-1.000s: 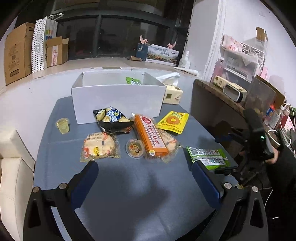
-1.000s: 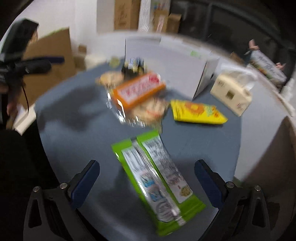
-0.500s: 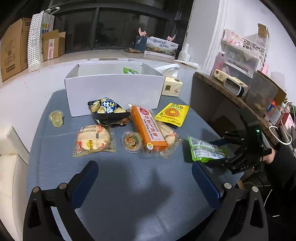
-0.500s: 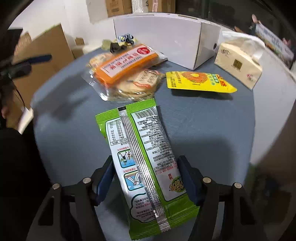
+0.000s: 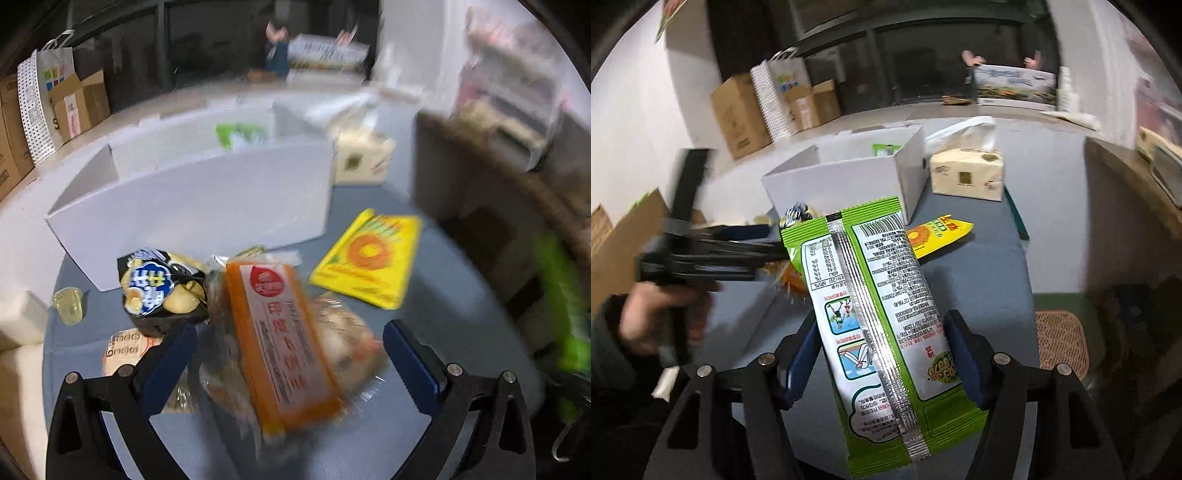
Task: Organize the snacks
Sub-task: 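Grasp another green bar pack with the right tool while the left tool grasps the orange biscuit pack, then drop both held packs into the white box by opening both tools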
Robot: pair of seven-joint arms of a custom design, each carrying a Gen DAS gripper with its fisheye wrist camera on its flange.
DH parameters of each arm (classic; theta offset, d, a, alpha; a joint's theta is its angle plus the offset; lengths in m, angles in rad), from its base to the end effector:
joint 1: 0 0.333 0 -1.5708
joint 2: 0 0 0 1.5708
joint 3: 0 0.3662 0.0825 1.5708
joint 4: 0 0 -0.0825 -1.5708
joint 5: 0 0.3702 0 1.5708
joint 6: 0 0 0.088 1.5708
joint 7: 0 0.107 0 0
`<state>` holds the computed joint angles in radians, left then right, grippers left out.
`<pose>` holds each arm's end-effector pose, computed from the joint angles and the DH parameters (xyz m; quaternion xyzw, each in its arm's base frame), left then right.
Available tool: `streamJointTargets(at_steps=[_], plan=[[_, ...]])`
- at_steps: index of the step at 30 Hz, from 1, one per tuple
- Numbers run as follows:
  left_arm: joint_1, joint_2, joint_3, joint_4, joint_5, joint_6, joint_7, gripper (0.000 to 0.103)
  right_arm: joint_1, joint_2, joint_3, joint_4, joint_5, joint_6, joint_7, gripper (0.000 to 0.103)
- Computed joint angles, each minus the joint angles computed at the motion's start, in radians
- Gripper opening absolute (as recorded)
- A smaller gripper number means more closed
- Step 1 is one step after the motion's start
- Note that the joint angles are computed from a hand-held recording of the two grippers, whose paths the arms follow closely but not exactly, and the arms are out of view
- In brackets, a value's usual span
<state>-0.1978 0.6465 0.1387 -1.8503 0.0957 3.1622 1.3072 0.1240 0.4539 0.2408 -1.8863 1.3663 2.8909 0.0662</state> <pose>0.7068 -0.0676 0.3019 -0.6842 0.6500 -0.2364 0.2313 0.6384 0.1634 0.3503 -0.7965 0.4497 -0.1099 0.3889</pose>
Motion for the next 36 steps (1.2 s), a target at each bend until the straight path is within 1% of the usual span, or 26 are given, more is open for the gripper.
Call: streamJointTargets(at_steps=[1,3,4,5,7,8,9,10,11,12,13,14,15,16,18,20,22,23,25,26,27,28,31,34,35,36], plan=[[-0.030,0.033,0.033,0.048,-0.005,-0.051,-0.018,0.103,-0.003,-0.005,0.000,-0.004,0.004,-0.001,0.001,0.071],[-0.076,0.075,0.093,0.104,0.014,-0.121,-0.065,0.102,-0.004,-0.013,-0.002,-0.009,0.016,-0.006,-0.003,0.071],[-0.087,0.090,0.108,0.121,0.026,-0.142,-0.087,0.102,-0.001,-0.016,-0.007,-0.011,0.010,-0.006,0.003,0.071],[-0.076,0.099,0.098,0.128,0.037,-0.140,-0.093,0.101,0.003,-0.011,-0.011,-0.004,0.003,-0.002,0.008,0.071],[0.017,0.089,-0.007,0.107,0.050,-0.077,-0.049,0.082,-0.001,0.002,-0.012,0.007,-0.009,-0.023,0.025,0.071],[0.034,0.080,-0.032,0.097,0.018,-0.067,-0.004,0.065,-0.007,-0.001,-0.007,0.003,-0.002,-0.028,0.020,0.071],[0.031,0.067,-0.023,0.081,0.056,-0.045,-0.030,0.055,-0.003,0.009,-0.010,0.015,-0.009,-0.023,0.026,0.071],[0.044,0.050,-0.036,0.055,0.059,-0.005,-0.016,0.052,-0.006,0.009,-0.007,0.014,-0.007,-0.025,0.026,0.071],[0.079,0.038,-0.076,0.038,0.056,0.015,0.006,0.035,-0.011,0.014,-0.004,0.020,-0.004,-0.036,0.028,0.071],[0.149,0.017,-0.150,0.011,0.075,0.043,0.016,0.026,-0.014,0.015,-0.004,0.022,-0.005,-0.046,0.032,0.071],[0.205,0.000,-0.211,-0.020,0.065,0.081,0.045,0.022,-0.010,0.022,-0.005,0.030,-0.012,-0.044,0.037,0.071],[0.227,-0.019,-0.238,-0.051,0.044,0.114,0.081,0.014,-0.010,0.021,-0.002,0.028,-0.008,-0.036,0.031,0.071],[0.215,-0.043,-0.229,-0.082,-0.014,0.129,0.153,0.014,-0.014,0.021,0.001,0.029,-0.004,-0.044,0.030,0.071],[0.226,-0.053,-0.237,-0.100,-0.003,0.148,0.156,0.014,-0.016,0.020,0.002,0.030,-0.002,-0.053,0.032,0.071],[0.326,-0.061,-0.331,-0.123,0.046,0.156,0.130,0.014,-0.007,0.022,0.004,0.034,0.000,-0.036,0.016,0.071],[0.349,-0.079,-0.351,-0.159,0.022,0.187,0.165,0.014,-0.005,0.025,0.007,0.040,0.004,-0.037,0.023,0.071],[0.434,-0.087,-0.433,-0.191,0.048,0.219,0.155,0.014,-0.002,0.027,0.006,0.046,-0.006,-0.052,0.035,0.071],[0.477,-0.100,-0.470,-0.218,0.060,0.248,0.143,0.014,0.003,0.025,0.008,0.044,-0.004,-0.039,0.028,0.071],[0.502,-0.129,-0.478,-0.255,0.074,0.291,0.119,0.014,0.011,0.026,0.011,0.048,-0.015,-0.031,0.026,0.071],[0.530,-0.147,-0.494,-0.275,0.095,0.317,0.099,0.014,0.011,0.028,0.013,0.053,-0.020,-0.035,0.032,0.071],[0.541,-0.163,-0.494,-0.290,0.111,0.333,0.083,0.014,0.016,0.033,0.013,0.064,-0.029,-0.036,0.047,0.071],[0.534,-0.169,-0.481,-0.291,0.118,0.351,0.072,0.014,0.021,0.040,0.014,0.075,-0.041,-0.035,0.064,0.071],[0.574,-0.198,-0.481,-0.289,0.174,0.389,0.015,0.014,0.021,0.062,0.029,0.130,-0.067,-0.051,0.108,0.071],[0.561,-0.200,-0.433,-0.225,0.200,0.384,-0.009,0.014,0.042,0.113,0.039,0.240,-0.130,-0.051,0.176,0.071],[0.563,-0.192,-0.425,-0.191,0.209,0.373,-0.022,0.014,0.059,0.139,0.034,0.288,-0.172,-0.045,0.225,0.071],[0.566,-0.178,-0.420,-0.144,0.216,0.354,-0.033,0.014,0.092,0.178,0.011,0.359,-0.242,-0.045,0.316,0.071]])
